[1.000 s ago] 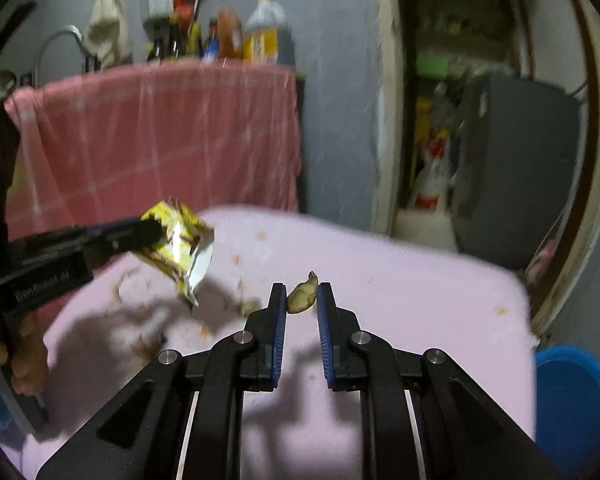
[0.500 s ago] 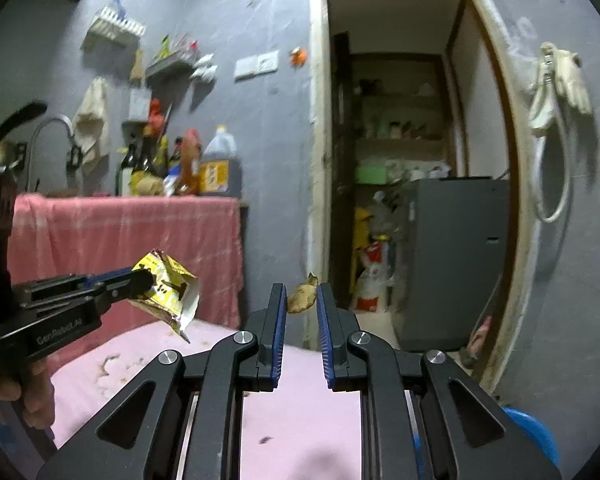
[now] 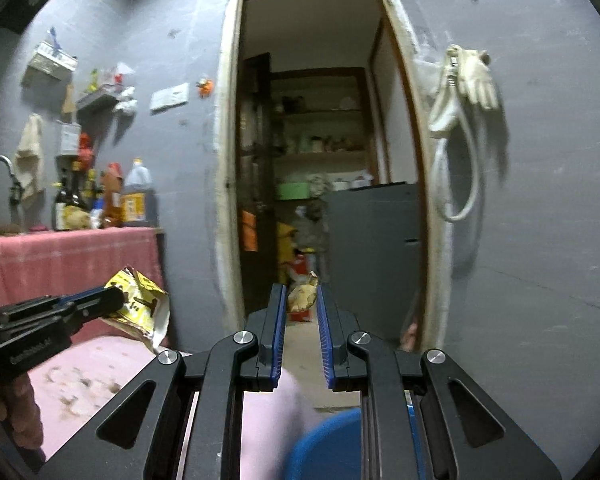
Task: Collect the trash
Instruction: 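Lift both held pieces and carry them over the blue basin, then open both grippers over the blue basin to drop the pieces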
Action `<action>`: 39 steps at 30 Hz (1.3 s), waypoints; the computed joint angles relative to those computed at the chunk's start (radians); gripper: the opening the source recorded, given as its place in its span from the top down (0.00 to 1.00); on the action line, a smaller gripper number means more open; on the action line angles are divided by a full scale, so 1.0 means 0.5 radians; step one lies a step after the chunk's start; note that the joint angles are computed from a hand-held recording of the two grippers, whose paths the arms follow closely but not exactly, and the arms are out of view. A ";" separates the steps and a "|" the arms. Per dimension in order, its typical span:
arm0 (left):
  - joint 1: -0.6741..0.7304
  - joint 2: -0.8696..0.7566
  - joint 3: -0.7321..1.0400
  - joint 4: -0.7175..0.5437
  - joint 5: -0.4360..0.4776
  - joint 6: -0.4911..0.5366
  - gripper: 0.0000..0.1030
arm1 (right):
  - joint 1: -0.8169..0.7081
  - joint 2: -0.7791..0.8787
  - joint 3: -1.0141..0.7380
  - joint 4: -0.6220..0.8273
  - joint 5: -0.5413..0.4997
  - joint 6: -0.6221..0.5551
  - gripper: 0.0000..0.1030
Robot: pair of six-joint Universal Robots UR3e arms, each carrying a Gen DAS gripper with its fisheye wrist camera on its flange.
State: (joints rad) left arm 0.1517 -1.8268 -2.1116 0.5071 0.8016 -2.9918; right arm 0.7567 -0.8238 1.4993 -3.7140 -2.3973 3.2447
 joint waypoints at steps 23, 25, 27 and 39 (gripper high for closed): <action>-0.670 -0.606 0.863 -1.036 0.359 0.043 0.92 | -0.470 -0.491 1.114 0.099 0.465 0.734 0.86; -0.692 -0.641 0.935 -1.148 0.373 0.050 0.92 | -0.507 -0.513 1.147 0.127 0.523 0.766 0.86; -0.711 -0.670 0.989 -1.241 0.381 0.056 0.92 | -0.546 -0.531 1.183 0.150 0.588 0.795 0.86; -0.762 -0.771 1.162 -1.591 0.494 0.084 0.88 | -0.642 -0.565 1.231 0.281 0.775 0.859 0.70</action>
